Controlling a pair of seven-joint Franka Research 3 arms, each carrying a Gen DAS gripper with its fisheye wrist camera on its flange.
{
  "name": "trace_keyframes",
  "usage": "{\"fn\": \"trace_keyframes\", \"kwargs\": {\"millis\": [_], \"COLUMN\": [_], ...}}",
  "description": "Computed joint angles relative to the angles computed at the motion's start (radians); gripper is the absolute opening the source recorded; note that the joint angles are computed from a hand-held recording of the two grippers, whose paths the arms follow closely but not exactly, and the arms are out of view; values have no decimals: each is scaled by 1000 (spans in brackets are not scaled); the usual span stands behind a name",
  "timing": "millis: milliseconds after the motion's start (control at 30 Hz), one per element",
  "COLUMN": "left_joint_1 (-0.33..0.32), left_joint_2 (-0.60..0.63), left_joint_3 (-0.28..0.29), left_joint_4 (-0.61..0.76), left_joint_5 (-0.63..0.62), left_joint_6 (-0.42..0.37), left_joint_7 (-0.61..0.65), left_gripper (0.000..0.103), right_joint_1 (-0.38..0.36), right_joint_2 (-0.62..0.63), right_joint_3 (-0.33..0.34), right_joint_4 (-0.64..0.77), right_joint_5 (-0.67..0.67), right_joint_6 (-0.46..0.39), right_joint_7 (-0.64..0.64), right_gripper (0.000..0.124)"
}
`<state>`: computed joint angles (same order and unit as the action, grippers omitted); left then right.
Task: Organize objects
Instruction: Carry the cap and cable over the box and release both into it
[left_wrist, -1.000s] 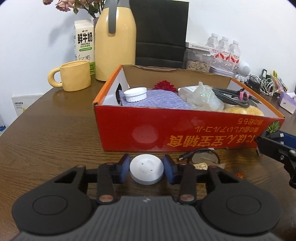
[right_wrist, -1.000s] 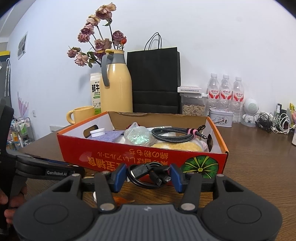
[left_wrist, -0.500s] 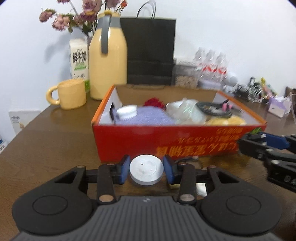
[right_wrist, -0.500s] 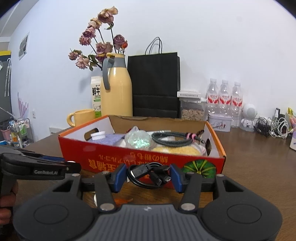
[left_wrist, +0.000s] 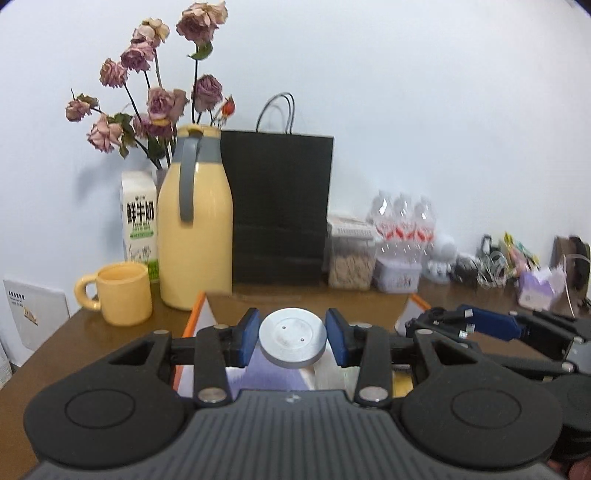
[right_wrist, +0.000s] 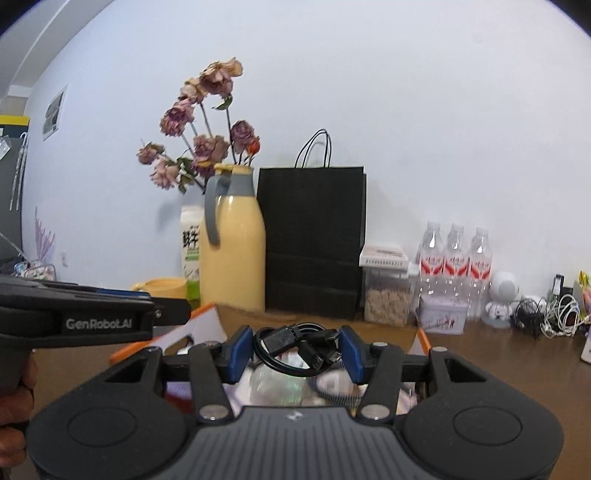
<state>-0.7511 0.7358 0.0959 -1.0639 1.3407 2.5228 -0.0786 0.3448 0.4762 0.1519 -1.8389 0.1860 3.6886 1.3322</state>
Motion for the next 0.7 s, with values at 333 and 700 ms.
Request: {"fn": "trace_keyframes", "kwargs": {"millis": [333, 700], "left_joint_1": [27, 30], "left_joint_2": [216, 251], "left_joint_3": [54, 90], "left_joint_4": [299, 318], "left_joint_5": [-170, -306], "left_joint_6": [-3, 32], "left_joint_7": [94, 192], "left_gripper": [40, 40], "right_joint_1": [54, 67], "right_joint_2": [151, 163], "right_joint_3": [-60, -81], "right_joint_4": [222, 236], "right_joint_5": [165, 206], "right_joint_6": [-66, -123], "right_joint_7": [-70, -92], "right_gripper": [50, 50]}}
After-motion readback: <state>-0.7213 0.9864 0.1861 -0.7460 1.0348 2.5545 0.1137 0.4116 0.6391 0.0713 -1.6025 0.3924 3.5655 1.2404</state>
